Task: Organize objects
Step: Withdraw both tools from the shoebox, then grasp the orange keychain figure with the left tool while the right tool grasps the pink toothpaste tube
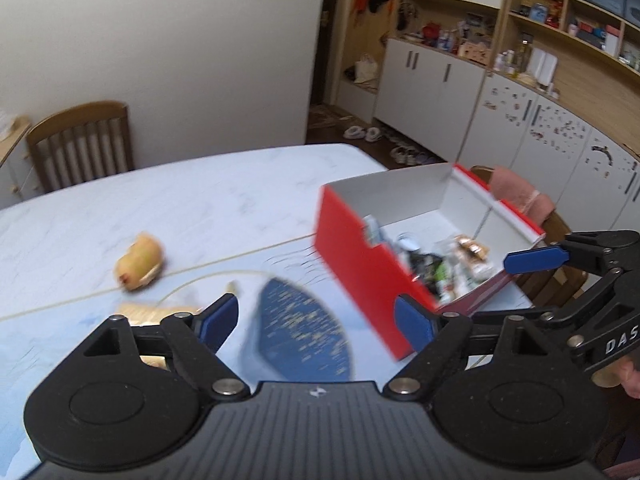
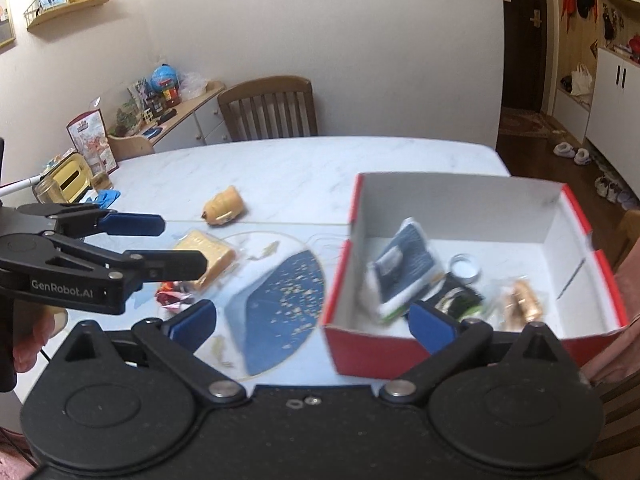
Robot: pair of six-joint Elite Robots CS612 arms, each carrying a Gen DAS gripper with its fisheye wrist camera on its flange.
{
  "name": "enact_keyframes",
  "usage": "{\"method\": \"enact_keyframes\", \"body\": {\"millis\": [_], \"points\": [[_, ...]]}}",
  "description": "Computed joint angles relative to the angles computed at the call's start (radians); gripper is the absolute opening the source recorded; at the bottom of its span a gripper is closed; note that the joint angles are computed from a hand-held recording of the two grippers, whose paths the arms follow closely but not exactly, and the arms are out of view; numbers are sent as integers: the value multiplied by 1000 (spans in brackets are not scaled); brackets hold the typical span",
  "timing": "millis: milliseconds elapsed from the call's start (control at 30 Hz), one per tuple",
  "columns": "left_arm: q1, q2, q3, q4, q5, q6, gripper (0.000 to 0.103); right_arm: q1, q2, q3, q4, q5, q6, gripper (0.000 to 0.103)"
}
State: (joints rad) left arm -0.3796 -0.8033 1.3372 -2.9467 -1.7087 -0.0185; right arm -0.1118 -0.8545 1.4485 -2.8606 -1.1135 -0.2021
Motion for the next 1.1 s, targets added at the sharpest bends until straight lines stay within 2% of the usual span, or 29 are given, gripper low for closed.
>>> {"method": "enact_keyframes", "body": {"millis": [133, 400, 633, 800, 1100], "points": [[30, -1, 26, -32, -7, -10, 101, 27, 8, -15, 22, -23, 8, 103], [80, 9, 50, -51, 17, 4, 101, 77, 39, -71, 63, -64, 19, 103], [106, 32, 52, -59, 78, 67, 101, 114, 76, -123, 104, -97, 33, 103], [129, 62, 22, -12, 60, 73, 101, 140, 92, -141, 148, -112, 14, 103], [161, 115, -50, 84, -19, 5, 101, 183, 124, -166, 205, -143, -35, 102]]}}
